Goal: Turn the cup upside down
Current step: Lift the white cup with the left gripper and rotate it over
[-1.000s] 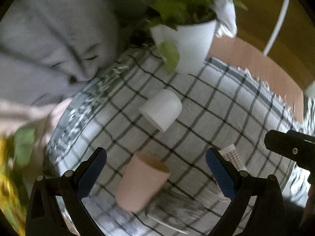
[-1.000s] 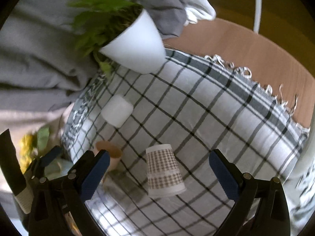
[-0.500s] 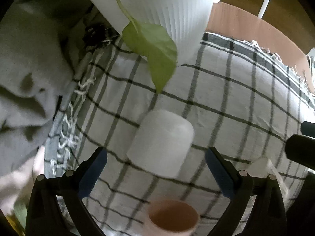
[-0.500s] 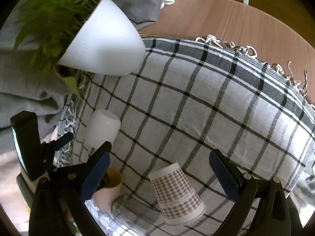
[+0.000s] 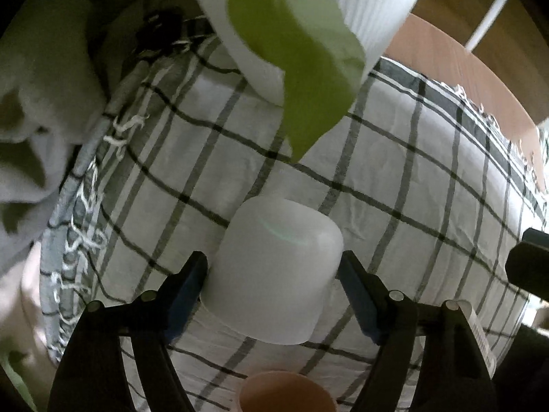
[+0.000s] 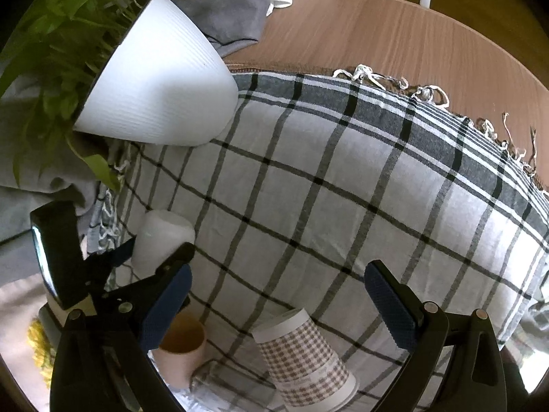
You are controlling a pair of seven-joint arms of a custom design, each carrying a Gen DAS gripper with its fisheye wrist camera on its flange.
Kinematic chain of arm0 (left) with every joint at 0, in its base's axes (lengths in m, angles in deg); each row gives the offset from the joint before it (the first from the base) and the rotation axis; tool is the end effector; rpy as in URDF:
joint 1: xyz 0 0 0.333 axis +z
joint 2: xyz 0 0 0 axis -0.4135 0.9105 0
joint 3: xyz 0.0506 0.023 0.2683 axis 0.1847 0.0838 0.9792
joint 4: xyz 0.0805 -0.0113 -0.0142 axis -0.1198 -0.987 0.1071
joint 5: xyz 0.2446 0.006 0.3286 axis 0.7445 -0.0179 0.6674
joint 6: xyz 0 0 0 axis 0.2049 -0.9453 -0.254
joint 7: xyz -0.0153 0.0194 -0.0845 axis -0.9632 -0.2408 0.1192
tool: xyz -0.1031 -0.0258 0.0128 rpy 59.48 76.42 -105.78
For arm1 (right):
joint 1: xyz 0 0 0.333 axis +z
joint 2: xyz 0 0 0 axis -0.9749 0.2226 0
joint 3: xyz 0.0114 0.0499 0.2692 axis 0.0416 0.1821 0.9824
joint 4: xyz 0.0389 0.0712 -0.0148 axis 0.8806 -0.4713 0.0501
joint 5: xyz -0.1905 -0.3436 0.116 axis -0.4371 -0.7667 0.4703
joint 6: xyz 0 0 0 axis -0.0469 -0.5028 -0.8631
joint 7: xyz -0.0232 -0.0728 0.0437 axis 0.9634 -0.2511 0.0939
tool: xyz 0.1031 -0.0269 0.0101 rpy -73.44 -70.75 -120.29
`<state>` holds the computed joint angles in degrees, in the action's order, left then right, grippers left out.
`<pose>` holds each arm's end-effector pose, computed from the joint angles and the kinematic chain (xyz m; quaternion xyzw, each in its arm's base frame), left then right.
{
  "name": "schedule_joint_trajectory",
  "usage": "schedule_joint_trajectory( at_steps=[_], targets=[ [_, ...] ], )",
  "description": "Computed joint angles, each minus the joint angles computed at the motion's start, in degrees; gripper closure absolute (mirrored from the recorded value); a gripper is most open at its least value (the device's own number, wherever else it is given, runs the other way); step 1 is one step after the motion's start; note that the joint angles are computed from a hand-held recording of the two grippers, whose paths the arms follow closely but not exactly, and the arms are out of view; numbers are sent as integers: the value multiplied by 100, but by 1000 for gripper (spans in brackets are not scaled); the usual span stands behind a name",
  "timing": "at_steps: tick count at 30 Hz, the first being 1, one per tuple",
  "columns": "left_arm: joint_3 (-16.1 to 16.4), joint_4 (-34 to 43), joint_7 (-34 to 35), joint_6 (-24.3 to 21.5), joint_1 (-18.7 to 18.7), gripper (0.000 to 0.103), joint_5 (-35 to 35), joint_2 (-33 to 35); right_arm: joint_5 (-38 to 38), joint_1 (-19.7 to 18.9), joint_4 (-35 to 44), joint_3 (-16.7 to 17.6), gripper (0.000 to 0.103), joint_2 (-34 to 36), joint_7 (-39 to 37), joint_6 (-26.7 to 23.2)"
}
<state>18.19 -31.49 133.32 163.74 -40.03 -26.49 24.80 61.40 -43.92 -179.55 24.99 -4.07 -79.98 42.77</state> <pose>0.6638 -0.3226 0.3880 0.0572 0.9943 -0.0793 0.0416 0.4656 0.4057 0.4176 0.0560 0.9856 -0.0353 0.1557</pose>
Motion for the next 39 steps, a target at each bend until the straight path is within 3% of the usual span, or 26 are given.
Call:
schedule_joint_trajectory(
  at_steps=[4,8,10,14,20,25,31,36,39],
  targets=[
    [2,-203,-197,115,159,29,-195,-207,-24,25,94,17,2,30,-159,-124],
    [-30,-117,-626,-188,403,32,-634,-347,-64,78,217,43,2,24,-400,-355],
    [-48,-334,-668,-99,528,32,-805,-559,-96,104,260,56,2,3,-471,-453],
    [-88,-1013,-425,135,763,33,-1095,-1094,-183,173,427,92,2,15,-508,-711],
    [-89,-1095,-455,45,830,33,-1403,-1269,-269,297,735,109,2,128,-575,-980],
    [-71,-1670,-163,170,1018,33,-1859,-1900,-477,461,957,153,2,140,-452,-1377],
    [170,-2676,63,319,1189,33,-2325,-2911,-609,606,1085,240,2,80,-534,-1619],
    [498,-3457,-54,255,1314,33,-2596,-3635,-671,738,1312,314,2,162,-1071,-1693],
    [690,-4173,-82,560,1375,33,-2653,-4190,-694,837,1435,345,2,237,-1413,-1639]
  ],
)
